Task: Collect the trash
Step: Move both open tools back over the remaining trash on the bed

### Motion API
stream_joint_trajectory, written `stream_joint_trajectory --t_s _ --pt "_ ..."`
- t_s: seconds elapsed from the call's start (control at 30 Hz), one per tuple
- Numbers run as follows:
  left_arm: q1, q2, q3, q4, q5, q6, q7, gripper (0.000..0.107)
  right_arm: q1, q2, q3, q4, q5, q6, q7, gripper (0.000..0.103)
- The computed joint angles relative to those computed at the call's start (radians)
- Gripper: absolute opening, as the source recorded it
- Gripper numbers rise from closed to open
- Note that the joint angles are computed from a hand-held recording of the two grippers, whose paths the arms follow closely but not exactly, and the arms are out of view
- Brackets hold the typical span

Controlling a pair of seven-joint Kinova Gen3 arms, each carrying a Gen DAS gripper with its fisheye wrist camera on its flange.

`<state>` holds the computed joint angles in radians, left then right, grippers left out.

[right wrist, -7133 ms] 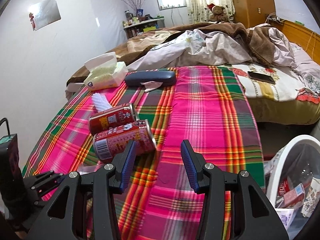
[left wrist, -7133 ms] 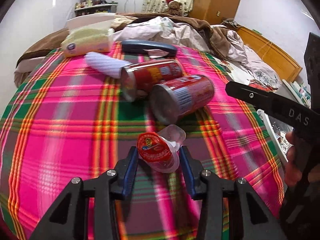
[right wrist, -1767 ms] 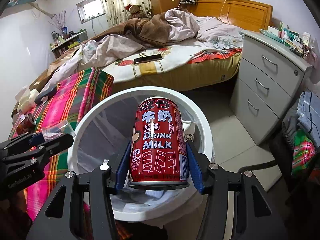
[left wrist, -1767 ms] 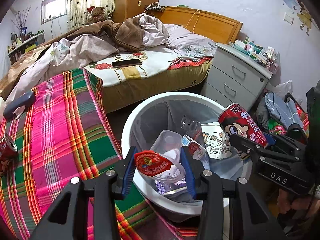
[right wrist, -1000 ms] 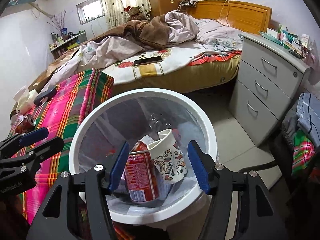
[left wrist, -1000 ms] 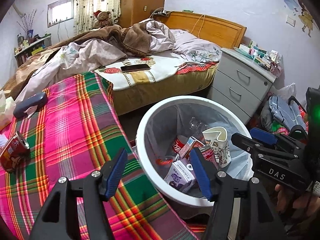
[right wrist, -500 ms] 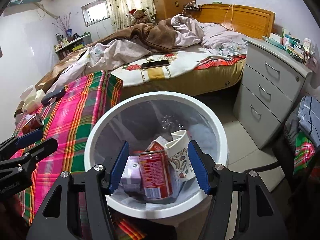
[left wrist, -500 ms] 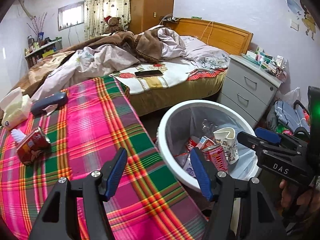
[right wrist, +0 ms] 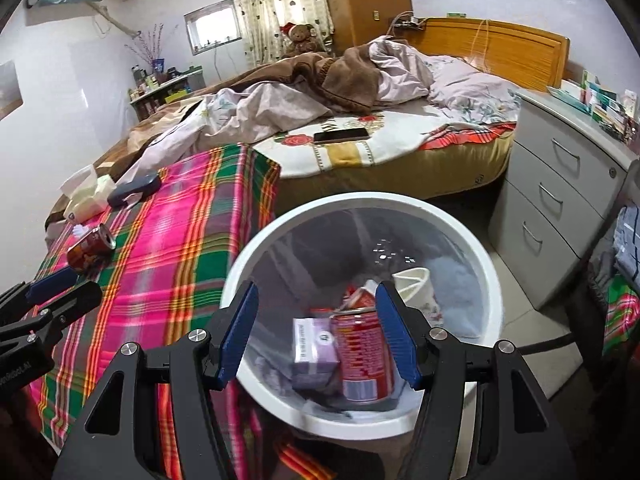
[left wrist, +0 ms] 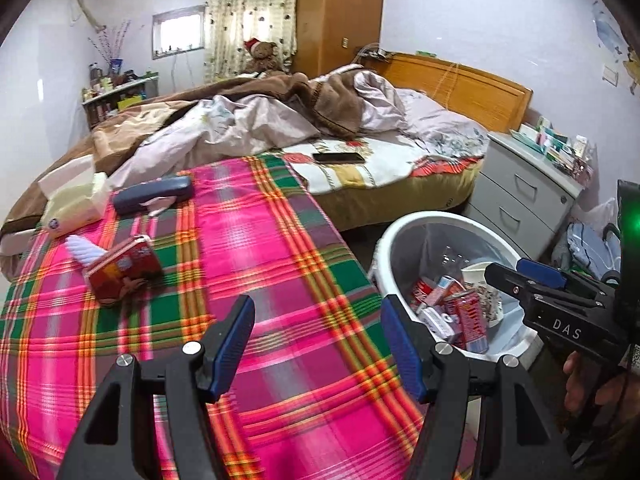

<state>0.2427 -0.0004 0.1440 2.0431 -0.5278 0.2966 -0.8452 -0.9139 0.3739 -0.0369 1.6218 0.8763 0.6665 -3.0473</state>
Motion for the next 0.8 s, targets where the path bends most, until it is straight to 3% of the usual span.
stream_joint_trajectory --t_s 0.27,0.53,0.8 --pt "-0.091 -0.066 -0.012 0.059 0.048 -0.023 -0.040 0.068 -0.018 0.029 0.001 -0.043 0.009 -0.055 0.030 0.063" --pt "-0.239 -0.118 -0.015 0.096 0.087 -0.026 -0.095 0.069 -0.040 0.100 0.012 -0.159 -0.071 -0.102 0.184 0.063" --pt "-0.330 -0.118 -0.073 0.103 0.197 -0.031 -0.229 0.070 -0.043 0.177 0.008 -0.290 -0.210 -0.126 0.399 0.062"
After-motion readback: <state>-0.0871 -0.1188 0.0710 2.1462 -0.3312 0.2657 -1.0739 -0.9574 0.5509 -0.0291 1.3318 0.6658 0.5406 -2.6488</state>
